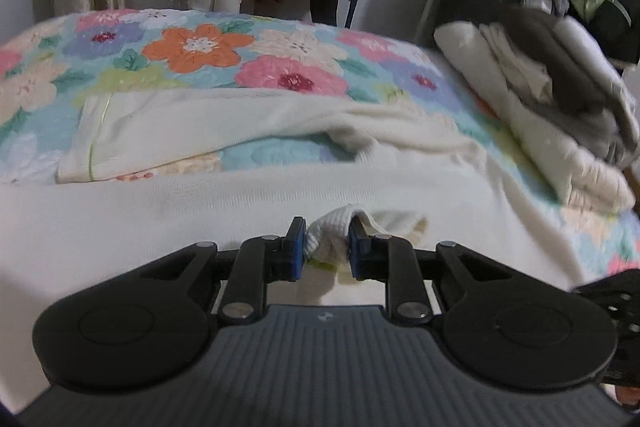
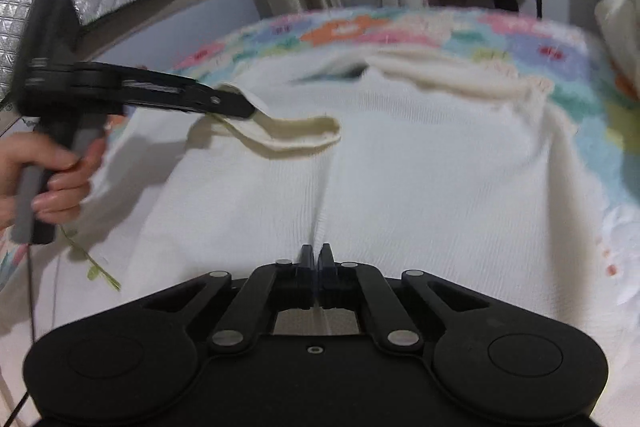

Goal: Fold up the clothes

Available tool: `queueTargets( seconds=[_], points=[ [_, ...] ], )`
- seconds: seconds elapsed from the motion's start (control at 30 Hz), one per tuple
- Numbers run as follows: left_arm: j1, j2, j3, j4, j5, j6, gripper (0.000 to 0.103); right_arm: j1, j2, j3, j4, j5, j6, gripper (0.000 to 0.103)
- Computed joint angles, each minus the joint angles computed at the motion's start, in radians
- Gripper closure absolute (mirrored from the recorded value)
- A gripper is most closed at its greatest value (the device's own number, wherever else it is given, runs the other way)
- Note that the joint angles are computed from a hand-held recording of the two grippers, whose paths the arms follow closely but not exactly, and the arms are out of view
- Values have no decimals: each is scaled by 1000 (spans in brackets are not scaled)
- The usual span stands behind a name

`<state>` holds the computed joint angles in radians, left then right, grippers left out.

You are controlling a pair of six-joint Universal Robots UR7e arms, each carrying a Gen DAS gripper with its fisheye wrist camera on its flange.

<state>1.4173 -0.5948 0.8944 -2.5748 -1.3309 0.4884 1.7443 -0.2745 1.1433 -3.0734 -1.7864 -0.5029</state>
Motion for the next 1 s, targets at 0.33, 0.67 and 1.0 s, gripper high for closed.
queueTargets(
  seconds=[0.33, 0.67, 1.0],
  points=[
    [0, 69, -77, 35, -139, -95, 82, 15, -76, 149, -251, -129, -19, 100],
    [-26, 121, -146, 68, -39, -215, 41, -55, -126, 181, -114, -76, 205, 70],
    [-51, 123, -108, 101, 140, -4, 22, -107, -53, 7, 31, 105, 302, 65]
  ],
)
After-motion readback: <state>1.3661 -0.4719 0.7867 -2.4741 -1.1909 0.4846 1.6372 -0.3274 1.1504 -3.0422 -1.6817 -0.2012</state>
